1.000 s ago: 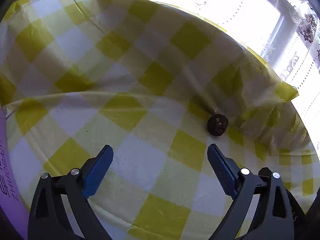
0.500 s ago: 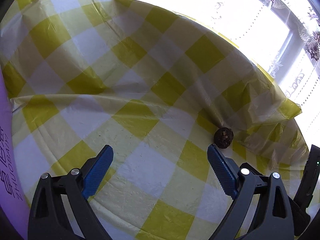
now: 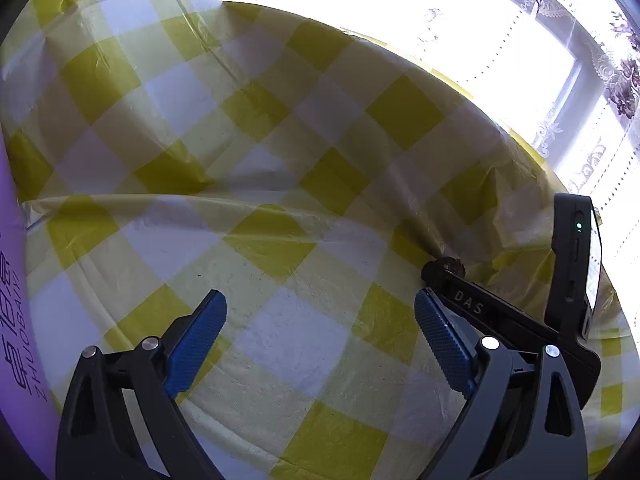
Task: Organize fruits
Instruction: 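Grasp a dark beet with the right tool, then a beet with the left tool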
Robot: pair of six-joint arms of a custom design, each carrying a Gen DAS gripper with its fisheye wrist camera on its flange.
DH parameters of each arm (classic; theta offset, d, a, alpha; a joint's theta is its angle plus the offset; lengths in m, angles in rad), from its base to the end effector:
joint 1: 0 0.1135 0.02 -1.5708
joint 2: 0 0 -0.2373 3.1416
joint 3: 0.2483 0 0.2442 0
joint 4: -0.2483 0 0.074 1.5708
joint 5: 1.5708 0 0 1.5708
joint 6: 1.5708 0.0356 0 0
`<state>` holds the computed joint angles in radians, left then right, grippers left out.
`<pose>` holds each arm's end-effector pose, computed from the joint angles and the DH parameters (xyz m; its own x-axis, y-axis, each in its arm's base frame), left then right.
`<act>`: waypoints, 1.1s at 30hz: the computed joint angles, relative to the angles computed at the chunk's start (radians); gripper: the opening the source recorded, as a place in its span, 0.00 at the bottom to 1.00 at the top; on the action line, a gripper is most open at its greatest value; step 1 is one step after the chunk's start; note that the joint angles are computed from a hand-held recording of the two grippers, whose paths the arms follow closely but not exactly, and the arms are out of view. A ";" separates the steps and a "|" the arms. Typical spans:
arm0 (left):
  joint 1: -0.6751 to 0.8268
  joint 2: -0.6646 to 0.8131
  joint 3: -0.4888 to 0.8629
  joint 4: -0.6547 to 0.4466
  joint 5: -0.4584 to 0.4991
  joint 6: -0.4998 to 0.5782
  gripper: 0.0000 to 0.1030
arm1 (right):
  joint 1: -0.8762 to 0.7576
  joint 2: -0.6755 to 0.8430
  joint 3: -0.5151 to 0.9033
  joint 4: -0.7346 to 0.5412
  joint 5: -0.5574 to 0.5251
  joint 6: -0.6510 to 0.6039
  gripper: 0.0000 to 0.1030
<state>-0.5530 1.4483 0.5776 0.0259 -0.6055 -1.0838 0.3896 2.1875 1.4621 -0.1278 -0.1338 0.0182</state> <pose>0.2302 -0.1183 0.1294 -0.3953 -0.6099 -0.6868 -0.5108 0.7674 -0.3875 0.4108 0.1738 0.1126 -0.7051 -0.2700 -0.6556 -0.4448 0.8885 0.1124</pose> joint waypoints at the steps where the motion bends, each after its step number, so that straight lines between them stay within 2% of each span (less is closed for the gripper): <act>1: 0.001 0.001 0.001 0.002 0.001 0.001 0.89 | 0.017 0.032 0.056 -0.053 0.035 0.003 0.60; 3: 0.002 0.002 0.002 0.001 -0.005 0.003 0.89 | 0.046 0.071 0.125 -0.118 0.128 0.017 0.48; 4: 0.003 0.002 0.001 -0.001 -0.008 -0.001 0.89 | 0.047 0.064 0.115 -0.107 0.138 0.030 0.36; 7: 0.002 0.003 0.003 0.000 -0.008 0.003 0.89 | 0.006 -0.008 -0.002 -0.041 0.111 0.082 0.36; 12: -0.011 0.023 0.030 -0.016 -0.020 0.033 0.89 | -0.188 -0.247 -0.372 0.181 -0.031 0.142 0.36; 14: -0.028 0.049 0.063 -0.028 -0.032 0.076 0.89 | -0.282 -0.331 -0.494 0.257 -0.050 0.153 0.36; 16: -0.047 0.097 0.122 -0.041 -0.043 0.148 0.89 | -0.404 -0.375 -0.580 0.323 -0.150 0.197 0.36; 18: -0.057 0.164 0.195 -0.040 -0.040 0.215 0.89 | -0.513 -0.354 -0.598 0.364 -0.259 0.266 0.36; 20: -0.029 0.246 0.281 -0.022 0.036 0.266 0.89 | -0.561 -0.334 -0.607 0.410 -0.330 0.304 0.36; 22: 0.011 0.351 0.401 -0.033 0.120 0.306 0.89 | -0.540 -0.338 -0.609 0.420 -0.321 0.265 0.36; 24: 0.049 0.454 0.535 -0.073 0.195 0.355 0.88 | -0.542 -0.340 -0.602 0.405 -0.360 0.208 0.36; 28: 0.099 0.611 0.759 -0.156 0.258 0.413 0.88 | -0.557 -0.349 -0.629 0.449 -0.389 0.254 0.36; 31: 0.114 0.736 0.955 -0.276 0.278 0.463 0.75 | -0.545 -0.353 -0.620 0.432 -0.388 0.244 0.36; 33: 0.121 0.832 1.111 -0.395 0.307 0.496 0.57 | -0.549 -0.355 -0.623 0.433 -0.397 0.246 0.36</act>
